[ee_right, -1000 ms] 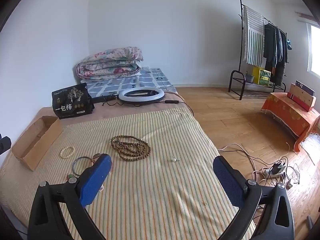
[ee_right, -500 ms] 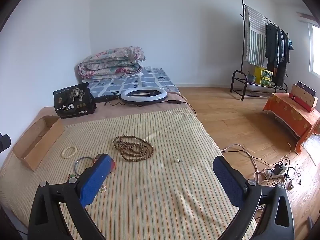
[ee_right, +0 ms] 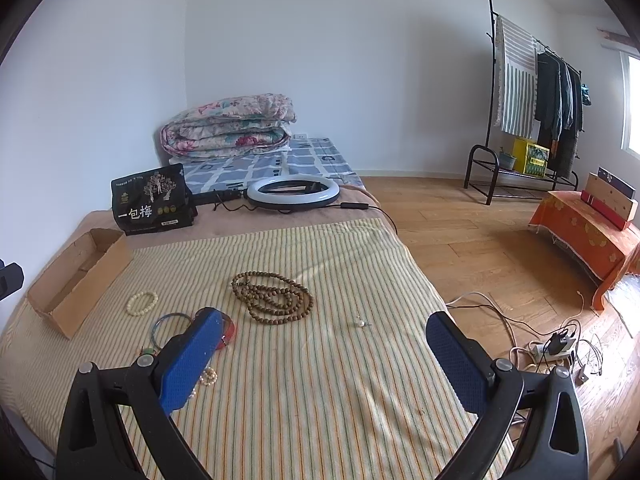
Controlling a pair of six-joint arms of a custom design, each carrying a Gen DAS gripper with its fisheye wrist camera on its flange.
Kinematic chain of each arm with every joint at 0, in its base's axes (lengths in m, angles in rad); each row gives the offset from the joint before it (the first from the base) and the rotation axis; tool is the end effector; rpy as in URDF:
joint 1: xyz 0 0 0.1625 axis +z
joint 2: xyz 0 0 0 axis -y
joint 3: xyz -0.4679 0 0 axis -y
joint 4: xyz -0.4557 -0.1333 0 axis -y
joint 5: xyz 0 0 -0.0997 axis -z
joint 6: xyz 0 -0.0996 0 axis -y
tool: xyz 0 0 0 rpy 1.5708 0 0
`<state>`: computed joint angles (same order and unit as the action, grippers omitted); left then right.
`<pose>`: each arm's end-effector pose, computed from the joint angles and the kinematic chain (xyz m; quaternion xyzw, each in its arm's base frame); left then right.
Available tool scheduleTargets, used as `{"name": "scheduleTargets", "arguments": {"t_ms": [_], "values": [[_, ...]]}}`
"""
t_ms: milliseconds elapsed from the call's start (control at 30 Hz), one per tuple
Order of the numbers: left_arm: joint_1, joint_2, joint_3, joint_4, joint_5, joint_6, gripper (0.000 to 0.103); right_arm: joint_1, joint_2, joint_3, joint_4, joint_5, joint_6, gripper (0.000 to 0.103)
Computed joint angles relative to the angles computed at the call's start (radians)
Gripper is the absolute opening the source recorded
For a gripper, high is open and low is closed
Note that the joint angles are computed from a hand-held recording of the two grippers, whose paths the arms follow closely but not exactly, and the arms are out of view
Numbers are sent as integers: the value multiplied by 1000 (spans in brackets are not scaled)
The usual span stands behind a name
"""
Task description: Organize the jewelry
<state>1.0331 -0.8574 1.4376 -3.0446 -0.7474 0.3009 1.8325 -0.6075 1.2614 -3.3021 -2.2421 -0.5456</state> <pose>-0.2338 -0.7950 0.3018 0.1785 0.8253 -0.4358 0.3116 0.2919 -0.8140 0.2033 0.1629 -0.8117 0.4395 0.3484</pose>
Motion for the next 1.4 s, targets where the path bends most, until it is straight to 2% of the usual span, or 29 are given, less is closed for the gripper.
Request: {"name": "scheduleTargets", "arguments": {"t_ms": [1400], "values": [[1,-9,2,8,-4,-14,103,3,7,-7,7,-1,5,103]]}}
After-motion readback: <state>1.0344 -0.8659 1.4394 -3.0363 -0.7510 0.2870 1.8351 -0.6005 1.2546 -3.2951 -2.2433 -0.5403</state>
